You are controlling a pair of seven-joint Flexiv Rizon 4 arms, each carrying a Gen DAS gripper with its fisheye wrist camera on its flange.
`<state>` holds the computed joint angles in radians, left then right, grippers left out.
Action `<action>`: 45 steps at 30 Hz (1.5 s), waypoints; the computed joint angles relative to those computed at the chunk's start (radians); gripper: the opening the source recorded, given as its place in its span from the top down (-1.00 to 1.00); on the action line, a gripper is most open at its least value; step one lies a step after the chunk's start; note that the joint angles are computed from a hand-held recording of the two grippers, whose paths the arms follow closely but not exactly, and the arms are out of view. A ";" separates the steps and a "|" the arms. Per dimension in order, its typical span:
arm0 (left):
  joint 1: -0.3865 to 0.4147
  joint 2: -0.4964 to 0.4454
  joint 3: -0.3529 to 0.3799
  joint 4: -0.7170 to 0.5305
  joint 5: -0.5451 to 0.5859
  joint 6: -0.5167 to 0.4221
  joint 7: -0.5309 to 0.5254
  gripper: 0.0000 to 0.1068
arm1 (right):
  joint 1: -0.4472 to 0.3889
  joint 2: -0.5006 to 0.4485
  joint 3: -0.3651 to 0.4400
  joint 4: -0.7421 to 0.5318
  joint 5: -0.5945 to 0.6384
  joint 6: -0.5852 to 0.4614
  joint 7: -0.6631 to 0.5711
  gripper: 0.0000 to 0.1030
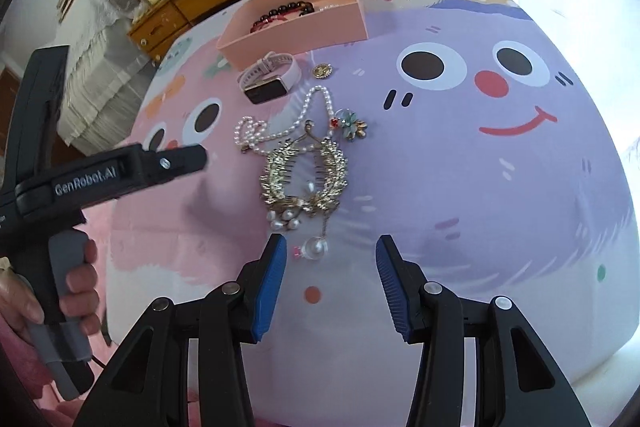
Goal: Organize jewelry
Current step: 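Lift both tools away from the pink box toward the remaining jewelry, then grasp the gold hair comb with the left tool while the right tool grasps the pink-stone ring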
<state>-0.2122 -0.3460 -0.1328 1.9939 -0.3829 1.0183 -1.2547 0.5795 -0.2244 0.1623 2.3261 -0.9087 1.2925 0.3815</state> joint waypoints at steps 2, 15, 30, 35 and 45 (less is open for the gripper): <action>0.011 -0.001 -0.018 -0.007 -0.023 -0.041 0.040 -0.60 | 0.022 0.018 0.016 -0.011 0.007 -0.085 0.013 0.08; -0.049 -0.094 -0.018 -0.172 0.058 -0.268 0.109 -0.60 | 0.097 0.006 0.098 -0.085 -0.073 -0.436 -0.073 0.08; -0.160 -0.188 0.016 -0.310 0.247 -0.302 -0.015 -0.60 | 0.189 -0.101 0.077 -0.159 -0.125 -0.530 -0.166 0.09; -0.197 -0.204 0.036 -0.338 0.319 -0.284 -0.078 -0.60 | 0.171 -0.099 0.068 -0.138 -0.147 -0.491 -0.143 0.09; -0.235 -0.224 0.053 -0.400 0.402 -0.324 -0.206 -0.35 | 0.110 -0.077 0.043 -0.082 -0.285 -0.352 -0.125 0.09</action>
<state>-0.4471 -0.5696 -0.0798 1.5937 0.0189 0.6940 -1.4602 0.6892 -0.3014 0.2056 2.2441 -1.1942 0.9410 0.2563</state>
